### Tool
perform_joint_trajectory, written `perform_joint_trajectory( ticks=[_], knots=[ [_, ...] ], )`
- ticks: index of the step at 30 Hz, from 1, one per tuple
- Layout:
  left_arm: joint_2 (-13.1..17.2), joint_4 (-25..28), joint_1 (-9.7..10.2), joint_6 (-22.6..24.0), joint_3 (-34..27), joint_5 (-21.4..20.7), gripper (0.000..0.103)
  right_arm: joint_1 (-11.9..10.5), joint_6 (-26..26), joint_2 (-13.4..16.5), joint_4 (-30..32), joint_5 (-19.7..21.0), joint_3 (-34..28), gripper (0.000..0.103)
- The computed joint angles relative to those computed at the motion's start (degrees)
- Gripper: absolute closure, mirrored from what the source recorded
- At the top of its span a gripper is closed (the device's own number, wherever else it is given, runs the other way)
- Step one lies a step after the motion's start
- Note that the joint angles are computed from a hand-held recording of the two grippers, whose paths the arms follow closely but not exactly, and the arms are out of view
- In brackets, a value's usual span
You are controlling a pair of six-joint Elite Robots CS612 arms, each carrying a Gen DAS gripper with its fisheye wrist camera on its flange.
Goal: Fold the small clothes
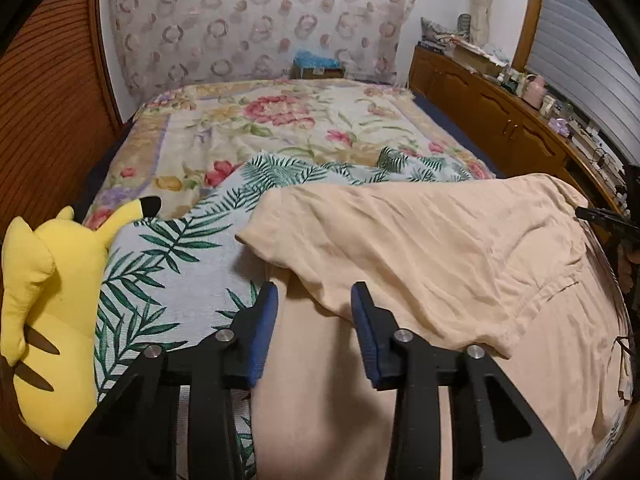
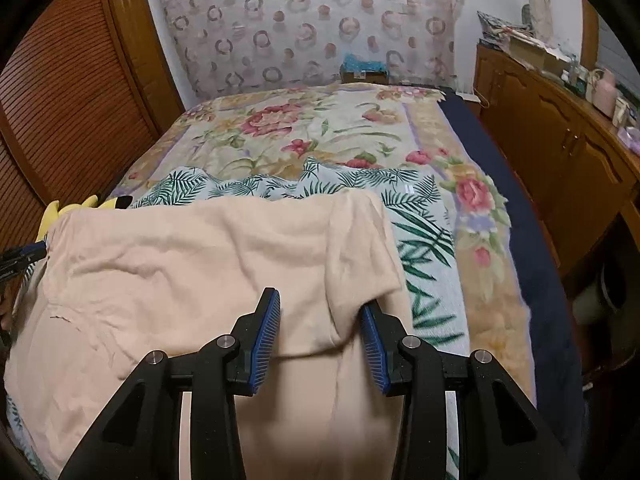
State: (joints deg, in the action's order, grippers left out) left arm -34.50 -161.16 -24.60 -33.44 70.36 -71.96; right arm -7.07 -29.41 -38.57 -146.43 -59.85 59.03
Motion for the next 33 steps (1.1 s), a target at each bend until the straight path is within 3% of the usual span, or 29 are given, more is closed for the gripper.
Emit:
perform_joint_trajectory(
  ticks=[5,12,13,14,15,18,19,23,33],
  knots=[
    [0.87,0.23,0.72,-0.40,-1.53,-0.95,0.070,0.37,-0.48,1.79,-0.76,-0.45,-1.70,0.061],
    [2.36,1.10,2.01,-1.58,-4.48,-1.90,0.070,0.35,-1.04,1.86,-0.36,-1.31,-2.01,0.068],
    [2.60,0.71,2.02,-0.77,-4.82,-1.98,0.077,0.37,-0.95,1.92,-0.28,-1.45,-2.19,0.070],
    [2.72,0.53,2.02,-0.20,-5.03,-1.94,0.092,0.37,-0.92,1.92,-0.10,-1.44,-2.38,0.071],
    [2.91,0.64,1.94,0.31,-5.43,-1.40,0.097,0.42,-0.75,1.85,-0.31,-1.55,-2.39,0.077],
    [2.91,-0.62,1.44,1.33,-5.52,0.75,0.098,0.48,-0.75,1.92,-1.89,-1.51,-2.47,0.098],
    [2.72,-1.58,1.16,1.83,-5.23,1.79,0.098,0.43,-0.79,1.85,-2.84,-1.12,-2.24,0.100],
    [1.41,-7.40,0.51,2.72,-3.15,4.04,0.099,-0.19,0.03,0.82,-8.44,3.59,-0.02,0.101],
    [-2.51,-15.18,-1.24,3.89,2.67,6.84,0.099,-2.14,-1.04,-3.50,-14.05,13.20,6.75,0.102]
  ],
)
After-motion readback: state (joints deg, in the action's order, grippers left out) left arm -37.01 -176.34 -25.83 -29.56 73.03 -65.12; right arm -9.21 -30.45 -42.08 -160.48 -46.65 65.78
